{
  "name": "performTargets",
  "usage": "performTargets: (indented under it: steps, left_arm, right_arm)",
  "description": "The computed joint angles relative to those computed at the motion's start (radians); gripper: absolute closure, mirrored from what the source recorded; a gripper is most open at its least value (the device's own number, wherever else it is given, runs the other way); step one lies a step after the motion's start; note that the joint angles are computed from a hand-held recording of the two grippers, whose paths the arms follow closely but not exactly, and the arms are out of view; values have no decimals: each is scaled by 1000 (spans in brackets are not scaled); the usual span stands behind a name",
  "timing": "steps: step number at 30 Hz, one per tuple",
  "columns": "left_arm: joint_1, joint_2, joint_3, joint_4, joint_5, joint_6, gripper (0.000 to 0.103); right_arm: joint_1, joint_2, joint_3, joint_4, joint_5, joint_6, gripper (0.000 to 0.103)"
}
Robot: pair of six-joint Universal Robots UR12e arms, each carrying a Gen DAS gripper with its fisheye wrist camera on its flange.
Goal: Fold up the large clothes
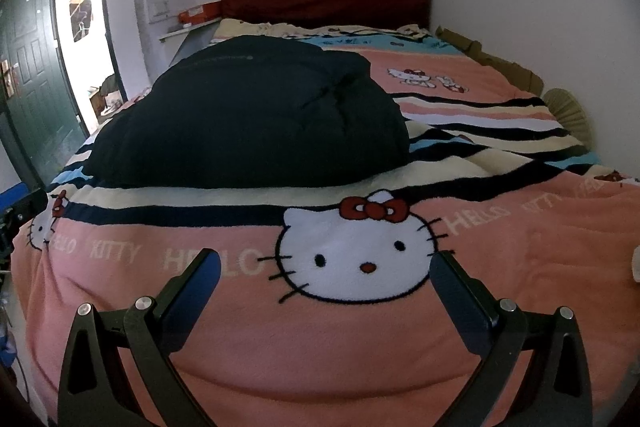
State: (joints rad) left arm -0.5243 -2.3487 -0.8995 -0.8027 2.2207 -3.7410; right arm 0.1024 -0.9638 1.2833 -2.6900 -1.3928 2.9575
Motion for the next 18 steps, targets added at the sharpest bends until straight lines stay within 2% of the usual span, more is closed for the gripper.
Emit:
performTargets:
  steps: [18]
  left_arm:
    - [-1,13,-24,13,-16,-9,43]
  right_arm:
    - [1,-14,17,-12,-5,-11,1]
